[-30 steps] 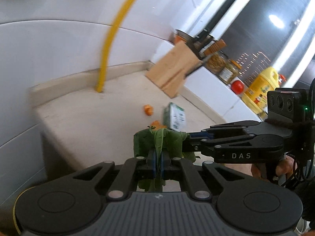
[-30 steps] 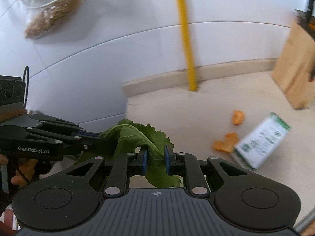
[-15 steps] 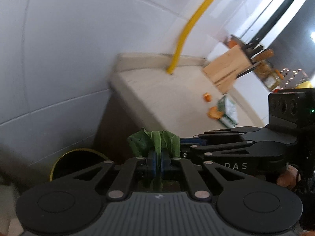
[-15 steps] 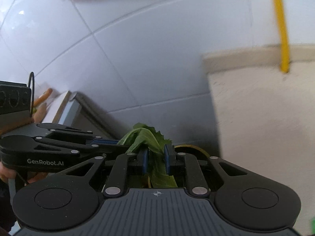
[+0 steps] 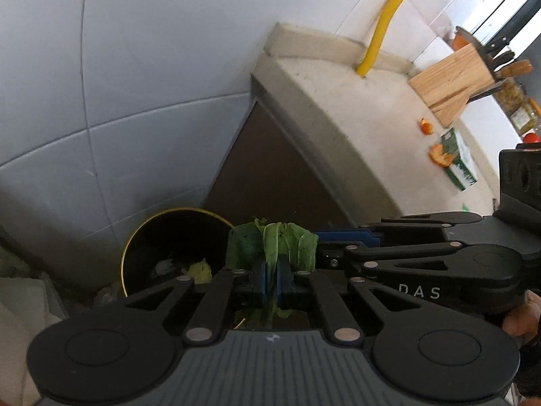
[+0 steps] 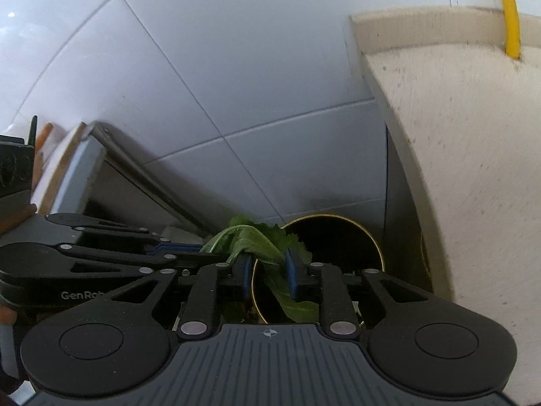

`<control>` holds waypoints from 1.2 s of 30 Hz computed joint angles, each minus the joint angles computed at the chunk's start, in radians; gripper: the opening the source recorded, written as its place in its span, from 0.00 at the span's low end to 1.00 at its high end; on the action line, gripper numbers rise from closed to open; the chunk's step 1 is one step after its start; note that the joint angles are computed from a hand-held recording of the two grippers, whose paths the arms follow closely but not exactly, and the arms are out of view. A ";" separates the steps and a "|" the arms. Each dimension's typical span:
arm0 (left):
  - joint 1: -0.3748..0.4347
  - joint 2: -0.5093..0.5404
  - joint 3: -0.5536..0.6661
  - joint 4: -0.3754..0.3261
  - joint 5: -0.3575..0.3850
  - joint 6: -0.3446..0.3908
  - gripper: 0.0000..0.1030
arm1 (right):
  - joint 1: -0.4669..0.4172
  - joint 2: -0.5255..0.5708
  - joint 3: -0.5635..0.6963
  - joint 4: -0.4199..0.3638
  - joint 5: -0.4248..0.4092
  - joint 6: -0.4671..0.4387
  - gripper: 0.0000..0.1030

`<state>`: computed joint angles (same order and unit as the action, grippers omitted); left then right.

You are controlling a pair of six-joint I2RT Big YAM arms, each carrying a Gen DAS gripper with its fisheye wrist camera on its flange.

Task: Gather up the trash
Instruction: 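Carry the green leaf down to the black bin with both tools, then open both tools over the bin to drop the leaf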

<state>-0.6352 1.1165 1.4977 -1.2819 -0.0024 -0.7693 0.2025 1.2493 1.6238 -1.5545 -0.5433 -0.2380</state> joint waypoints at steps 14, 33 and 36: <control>0.021 0.032 -0.008 -0.053 -0.005 -0.013 0.02 | 0.036 -0.007 -0.073 0.069 0.059 0.071 0.46; 0.040 0.057 0.001 -0.100 -0.063 -0.032 0.20 | 0.006 -0.066 -0.096 0.148 0.078 0.142 0.69; 0.039 0.054 0.000 -0.099 -0.069 -0.034 0.21 | -0.023 -0.098 -0.082 0.155 0.067 0.124 0.73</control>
<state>-0.5965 1.1706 1.4981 -1.3811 -0.0713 -0.8029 0.1796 1.1515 1.5418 -1.3999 -0.4767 -0.1144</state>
